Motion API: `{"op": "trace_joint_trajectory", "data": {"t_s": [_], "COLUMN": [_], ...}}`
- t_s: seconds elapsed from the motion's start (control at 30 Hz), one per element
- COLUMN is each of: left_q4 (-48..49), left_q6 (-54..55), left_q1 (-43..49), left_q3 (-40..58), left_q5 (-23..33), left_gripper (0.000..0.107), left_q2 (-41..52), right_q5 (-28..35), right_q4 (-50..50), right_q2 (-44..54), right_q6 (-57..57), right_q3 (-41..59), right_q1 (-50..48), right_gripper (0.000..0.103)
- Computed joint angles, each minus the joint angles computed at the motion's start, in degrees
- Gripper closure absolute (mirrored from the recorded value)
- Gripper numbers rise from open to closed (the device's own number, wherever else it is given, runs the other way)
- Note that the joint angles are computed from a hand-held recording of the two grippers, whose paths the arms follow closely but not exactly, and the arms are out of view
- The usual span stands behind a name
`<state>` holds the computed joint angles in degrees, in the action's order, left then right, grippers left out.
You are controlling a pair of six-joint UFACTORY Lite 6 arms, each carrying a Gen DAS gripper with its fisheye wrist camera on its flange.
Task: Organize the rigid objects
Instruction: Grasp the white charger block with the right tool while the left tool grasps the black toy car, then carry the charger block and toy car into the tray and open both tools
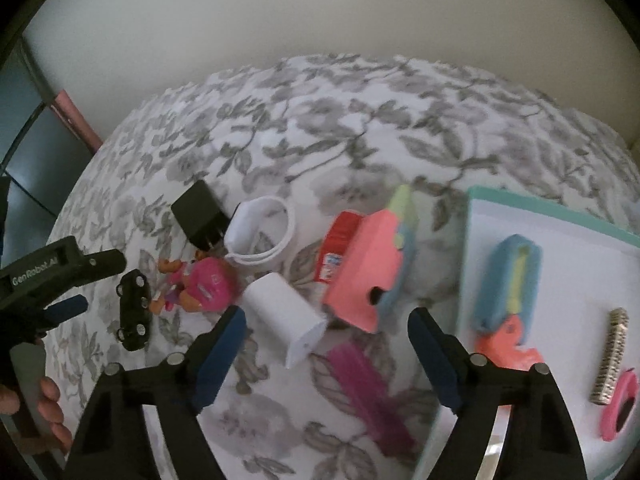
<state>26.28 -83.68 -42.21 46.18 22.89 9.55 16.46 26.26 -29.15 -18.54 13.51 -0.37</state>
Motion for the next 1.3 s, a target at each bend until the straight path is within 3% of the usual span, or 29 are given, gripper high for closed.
{"op": "trace_joint_trajectory", "data": {"t_s": [0.13, 0.2, 0.33, 0.43, 0.53, 0.63, 0.77, 0.9, 0.93, 1.3], "left_q4": [-3.3, -6.06, -5.96, -7.6, -7.1, -5.13, -2.9, -2.0, -1.91, 2.02], "left_q6": [3.18, 5.63, 5.13, 7.12, 6.64, 4.55, 3.55, 3.64, 3.89, -0.49], "left_q1": [0.9, 1.51, 1.52, 1.56, 0.89, -0.3, -2.34, -3.52, -3.5, -6.1], "left_q3": [-0.07, -0.01, 0.14, 0.11, 1.0, 1.03, 3.86, 5.98, 6.9, 7.61], "left_q5": [-3.62, -4.99, -5.86, -6.94, -6.88, -6.53, -3.6, -2.05, -2.42, 0.16], "left_gripper": [0.008, 0.008, 0.009, 0.017, 0.023, 0.031, 0.041, 0.069, 0.072, 0.073], "left_q2": [2.77, 4.07, 5.23, 5.86, 7.4, 7.3, 9.35, 10.32, 11.32, 8.62], "right_q5": [-3.58, -5.62, -7.22, -8.23, -8.05, -8.4, -8.27, -6.77, -6.34, -3.33], "right_q4": [4.73, 0.81, 3.36, 7.46, 15.34, 14.66, 16.51, 23.02, 24.35, 26.19], "right_q2": [5.6, 7.58, 10.03, 11.74, 11.73, 10.8, 10.53, 9.59, 9.44, 6.59], "right_q6": [-2.26, 2.63, 1.81, -1.76, -9.39, -8.2, -9.62, -16.39, -17.8, -19.92], "right_q3": [1.2, 1.74, 2.51, 3.14, 2.91, 2.48, 2.36, 1.68, 1.59, 0.09], "right_q1": [2.85, 4.61, 5.85, 7.04, 7.71, 9.3, 9.91, 8.28, 7.78, 5.06], "right_gripper": [0.022, 0.023, 0.027, 0.031, 0.053, 0.063, 0.066, 0.068, 0.069, 0.074]}}
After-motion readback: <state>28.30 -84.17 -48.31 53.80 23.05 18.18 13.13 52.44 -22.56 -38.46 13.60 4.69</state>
